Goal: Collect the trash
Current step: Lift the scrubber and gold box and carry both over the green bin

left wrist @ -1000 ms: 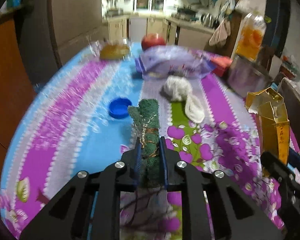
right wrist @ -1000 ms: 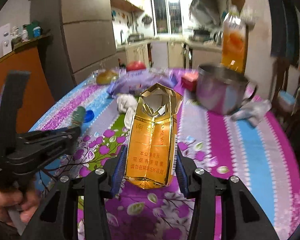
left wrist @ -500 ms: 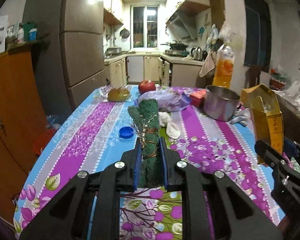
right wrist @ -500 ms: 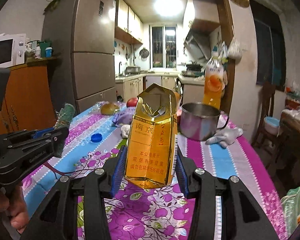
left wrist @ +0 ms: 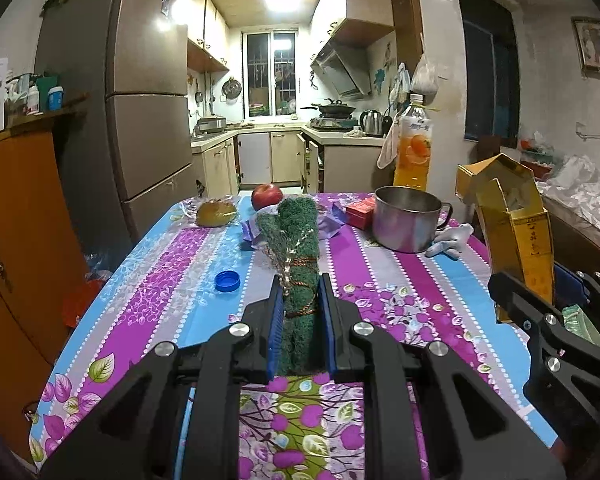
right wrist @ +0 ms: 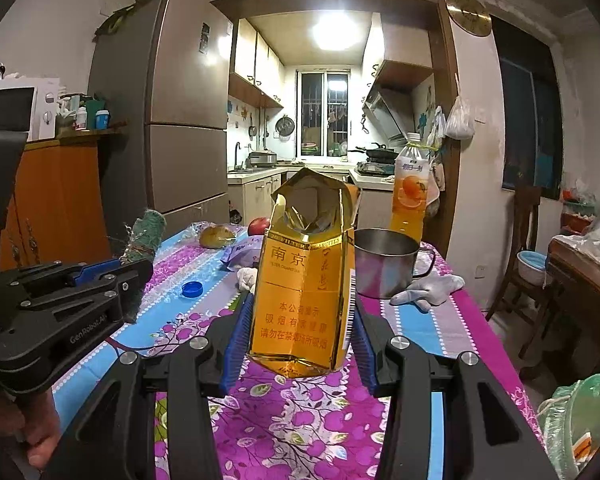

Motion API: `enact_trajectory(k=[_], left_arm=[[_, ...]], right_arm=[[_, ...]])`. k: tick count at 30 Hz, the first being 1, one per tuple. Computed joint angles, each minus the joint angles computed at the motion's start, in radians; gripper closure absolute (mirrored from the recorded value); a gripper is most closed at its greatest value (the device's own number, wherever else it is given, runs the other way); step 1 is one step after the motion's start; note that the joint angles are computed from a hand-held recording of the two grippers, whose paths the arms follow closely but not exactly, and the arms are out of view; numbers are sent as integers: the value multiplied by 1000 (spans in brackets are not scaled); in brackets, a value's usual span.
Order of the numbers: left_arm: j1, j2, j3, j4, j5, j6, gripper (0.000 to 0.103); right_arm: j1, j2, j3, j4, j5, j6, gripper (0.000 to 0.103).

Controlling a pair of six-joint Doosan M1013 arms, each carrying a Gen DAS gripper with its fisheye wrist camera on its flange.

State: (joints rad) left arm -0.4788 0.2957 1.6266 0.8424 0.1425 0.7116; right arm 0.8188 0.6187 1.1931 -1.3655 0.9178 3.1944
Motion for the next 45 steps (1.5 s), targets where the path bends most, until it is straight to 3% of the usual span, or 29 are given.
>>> enact_trajectory(k=[7,11,13,14,20,21,22,25,26,27,29,31,35,37,39,41,45], left_arm=[[-25,-9,9,9,-15,3,87],[-45,-10,10,-50,-25,73,87],[-60,-8,6,-110,-29,139,87],[-68,-7,3,-131,-29,162,87],[-113,10,-18,-445,-35,487,87],[-118,16,-22,-450,-31,492,87],[-125,26,-31,-445,-17,484,87],[-128,52,-55,-588,30,613,87],[-126,55,-56,-634,37,656,87],[-123,59,-59,-692,49,704,87],[-120,62,-63,-719,55,720,87],[-116,66,-70,-785,70,766,87],[-117,65,-69,-817,83,800,87],[-116,64,-65,-807,86,798,87],[-110,65,-64,-818,93,804,87],[-107,66,-64,-815,94,802,87],[-103,67,-64,-861,95,840,87]], right_arm=[[10,-38,49,0,38,30,56],[14,-73,103,-6,76,65,56],[15,-92,130,-9,97,79,57],[15,-101,143,-8,109,83,61],[10,-159,225,10,168,108,71],[4,-170,244,20,164,116,71],[-6,-189,276,37,152,152,71],[-31,-242,357,90,99,215,70],[-46,-261,381,148,47,175,65],[-67,-276,399,239,-26,108,50],[-109,-290,436,384,-173,101,32],[-129,-280,449,435,-252,146,26],[-149,-193,375,554,-236,75,24],[-142,-150,318,573,-172,-4,46],[-136,-139,309,542,-153,-7,60],[-124,-135,298,499,-122,10,69],[-85,-154,289,325,-18,78,71]])
